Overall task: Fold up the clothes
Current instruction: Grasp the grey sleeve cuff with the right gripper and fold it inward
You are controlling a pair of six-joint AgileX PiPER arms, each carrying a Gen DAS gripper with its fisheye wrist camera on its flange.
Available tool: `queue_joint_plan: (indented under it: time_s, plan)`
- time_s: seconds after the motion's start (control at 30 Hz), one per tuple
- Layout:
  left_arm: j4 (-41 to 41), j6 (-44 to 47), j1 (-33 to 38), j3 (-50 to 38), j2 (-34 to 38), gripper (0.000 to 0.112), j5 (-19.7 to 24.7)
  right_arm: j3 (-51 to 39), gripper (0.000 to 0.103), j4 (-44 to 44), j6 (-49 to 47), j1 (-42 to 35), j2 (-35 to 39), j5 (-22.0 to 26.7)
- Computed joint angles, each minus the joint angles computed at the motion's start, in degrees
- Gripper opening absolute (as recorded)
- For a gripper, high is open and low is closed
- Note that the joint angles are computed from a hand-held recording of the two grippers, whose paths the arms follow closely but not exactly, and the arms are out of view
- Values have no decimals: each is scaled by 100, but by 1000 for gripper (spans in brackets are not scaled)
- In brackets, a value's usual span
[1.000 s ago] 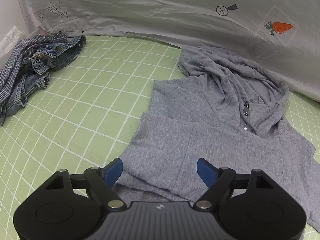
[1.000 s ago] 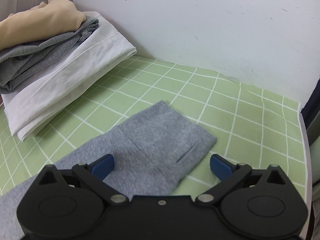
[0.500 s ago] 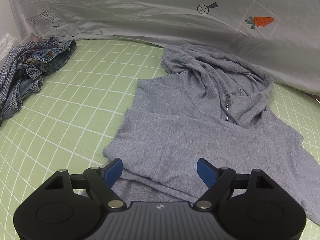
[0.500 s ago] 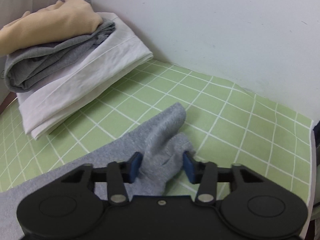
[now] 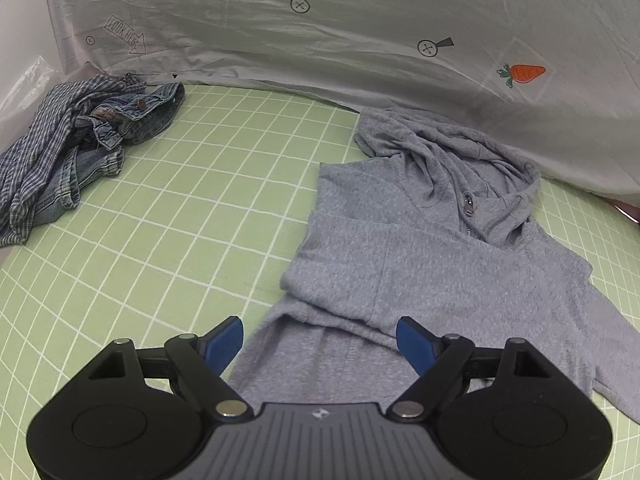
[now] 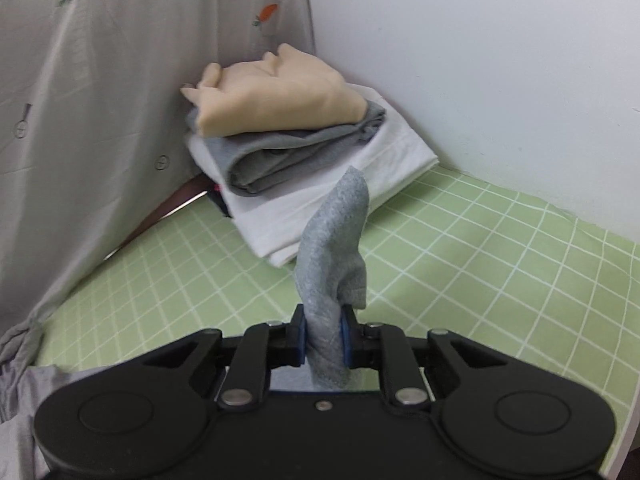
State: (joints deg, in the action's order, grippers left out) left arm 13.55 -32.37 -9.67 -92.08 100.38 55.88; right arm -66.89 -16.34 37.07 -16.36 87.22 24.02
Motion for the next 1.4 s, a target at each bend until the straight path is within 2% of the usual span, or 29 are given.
queue_joint_plan:
  time_s: [0.17, 0.3, 0.4, 0.57, 0.63, 0.73, 0.87, 0.9, 0.97, 1.07, 1.1, 1.23, 1.33, 1.4]
  plan:
    - [-399, 512, 417, 536, -406, 84, -147, 203, 17, -204, 697, 955, -469, 256]
    - [-626, 939, 748, 848, -642, 84, -222, 239, 17, -490, 1469, 1754, -531, 388]
    - [-780, 1248, 1048, 951, -718, 84, -243, 170, 17, -842, 2097, 2411, -396, 442]
    - [-981, 1652, 1504, 738, -496, 84, -244, -302, 17, -887, 2432, 3148, 162, 314]
    - [-1057, 1794, 1653, 556, -317, 84, -262, -626, 17, -803, 2414, 3370, 479, 272]
    - [-1123, 1897, 1814, 136, 112, 85, -255, -1296, 17, -354, 1894, 3614, 1056, 239]
    - [-1100, 1836, 1915, -584, 746, 85, -131, -2361, 17, 695, 858, 3738, 1940, 272]
    - [-1089, 1830, 1926, -692, 834, 85, -108, -2656, 17, 1033, 538, 3757, 2173, 323]
    - [-1068, 1820, 1947, -914, 1012, 85, -58, -3310, 17, 1345, 86, 3873, 2649, 730]
    - [-1082, 1769, 1964, -934, 1099, 85, -14, -4242, 27, 1432, -176, 4055, 3267, 1581]
    - [-1106, 1759, 1966, -856, 1057, 85, -30, -4216, 39, 1418, -141, 4082, 3260, 1647]
    - [-1171, 1775, 1925, -531, 824, 85, -90, -3410, 59, 1212, 181, 4068, 2740, 1348]
    - [-1175, 1809, 1811, -284, 554, 85, -159, -2691, 76, 634, 924, 4023, 2210, 1130]
    - [-1156, 1850, 1705, -155, 368, 85, -190, -2273, 80, 1, 1605, 4028, 1840, 1214]
